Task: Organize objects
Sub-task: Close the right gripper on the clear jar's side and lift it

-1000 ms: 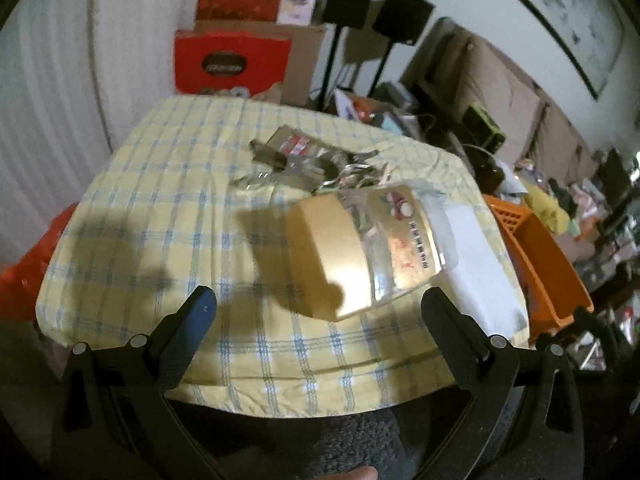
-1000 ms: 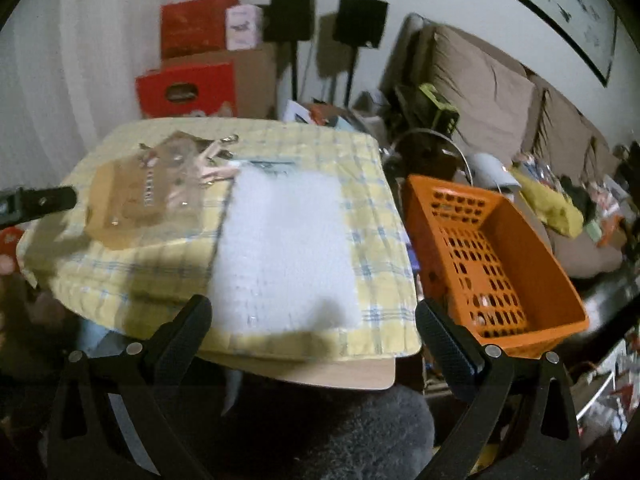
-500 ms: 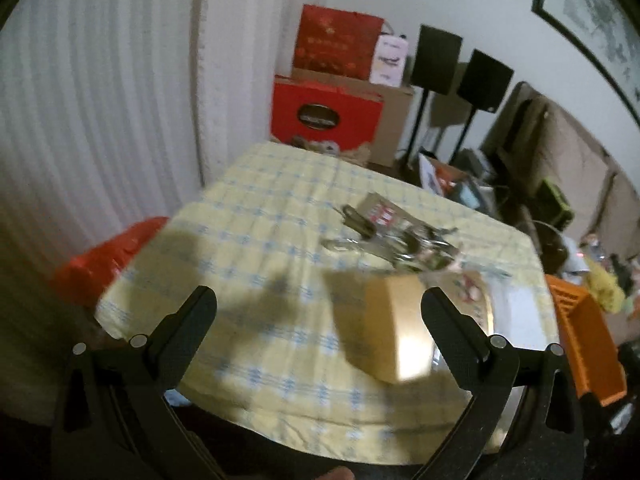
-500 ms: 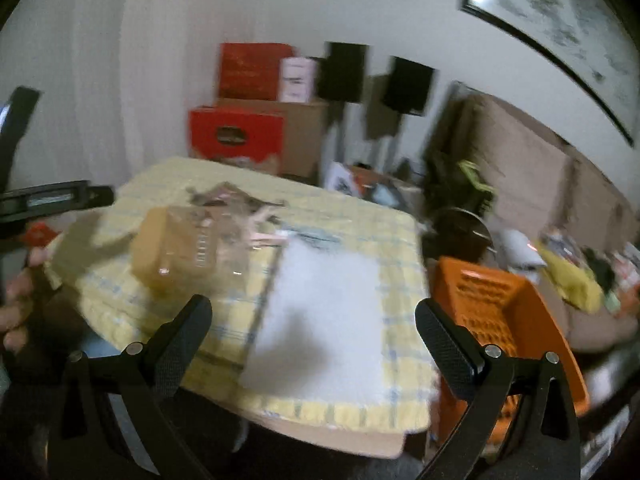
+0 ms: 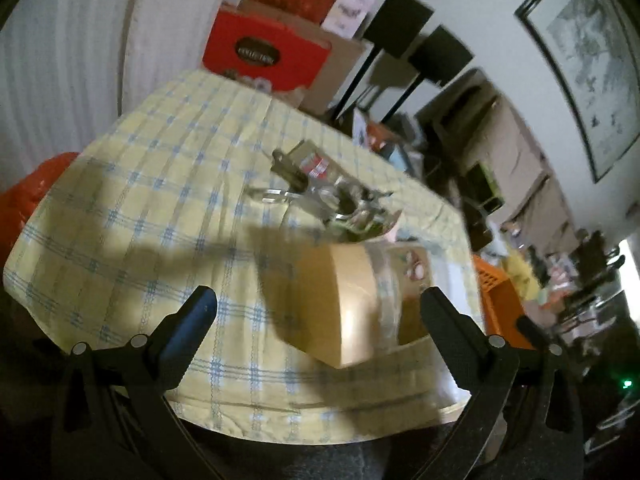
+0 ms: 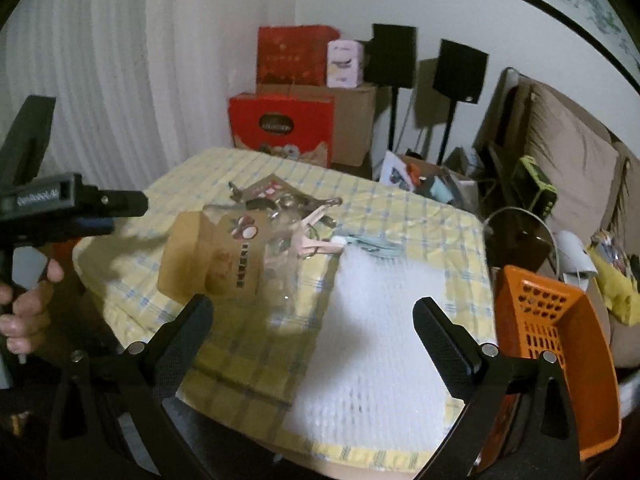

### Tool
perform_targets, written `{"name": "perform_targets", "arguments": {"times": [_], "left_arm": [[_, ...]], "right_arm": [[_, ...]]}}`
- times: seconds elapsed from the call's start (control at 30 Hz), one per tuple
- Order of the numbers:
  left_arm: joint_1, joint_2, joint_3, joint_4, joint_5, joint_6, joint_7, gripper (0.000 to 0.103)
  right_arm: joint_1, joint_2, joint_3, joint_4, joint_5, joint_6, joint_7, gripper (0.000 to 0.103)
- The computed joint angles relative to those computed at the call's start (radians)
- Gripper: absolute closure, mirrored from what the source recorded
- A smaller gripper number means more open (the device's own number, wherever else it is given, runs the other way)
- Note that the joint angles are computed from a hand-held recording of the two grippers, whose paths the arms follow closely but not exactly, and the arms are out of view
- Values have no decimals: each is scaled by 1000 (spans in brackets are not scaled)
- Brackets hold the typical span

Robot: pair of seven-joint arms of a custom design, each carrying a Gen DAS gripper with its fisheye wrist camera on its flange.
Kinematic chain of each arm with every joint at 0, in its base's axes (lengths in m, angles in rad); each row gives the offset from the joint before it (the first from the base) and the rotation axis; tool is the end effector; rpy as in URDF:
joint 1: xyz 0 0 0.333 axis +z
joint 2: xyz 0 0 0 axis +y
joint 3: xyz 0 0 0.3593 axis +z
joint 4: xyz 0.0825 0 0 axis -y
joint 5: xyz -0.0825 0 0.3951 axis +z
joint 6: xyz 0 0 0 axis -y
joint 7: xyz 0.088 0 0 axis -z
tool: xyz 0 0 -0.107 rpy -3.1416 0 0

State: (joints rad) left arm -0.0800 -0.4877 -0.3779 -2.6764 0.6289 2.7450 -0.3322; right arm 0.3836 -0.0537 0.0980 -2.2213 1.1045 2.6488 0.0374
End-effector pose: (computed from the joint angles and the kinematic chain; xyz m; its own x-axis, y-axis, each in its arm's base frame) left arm 0.3519 -0.2062 0.4588 0.6267 -0.6400 0.4446 -0.4337 -0.7605 -0.4834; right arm 0.5031 0.2366 0.4760 0.8990 -0.4363 0.0381 -0.2689 -0.6186 -0.7383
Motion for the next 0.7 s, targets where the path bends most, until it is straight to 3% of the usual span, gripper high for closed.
{"name": "perform_targets", "arguments": {"times": [0.07, 0.17, 0.3, 0.47, 0.6, 0.7], "left_arm": [[-21, 43, 17, 36, -11, -32, 61, 2], [-14, 92, 28, 60, 8, 13, 84, 2], [-31, 155, 43, 114, 3, -32, 136, 2], [-18, 197, 64, 109, 38, 99, 142, 3], [-25, 227, 94, 94, -5, 171, 176, 11], [-27, 250, 100, 92, -38, 213, 220, 16]], "right_arm": [[3, 26, 6, 16, -28, -3, 17, 3], [6, 62, 19, 34, -59, 2, 23, 3], [3, 106, 34, 60, -101, -15, 47, 8], [-7, 142, 47, 93, -111, -82, 44, 8], [-13, 163, 58, 111, -99, -112, 18, 8], [-29, 172, 58, 129, -70, -201, 5, 13]]}}
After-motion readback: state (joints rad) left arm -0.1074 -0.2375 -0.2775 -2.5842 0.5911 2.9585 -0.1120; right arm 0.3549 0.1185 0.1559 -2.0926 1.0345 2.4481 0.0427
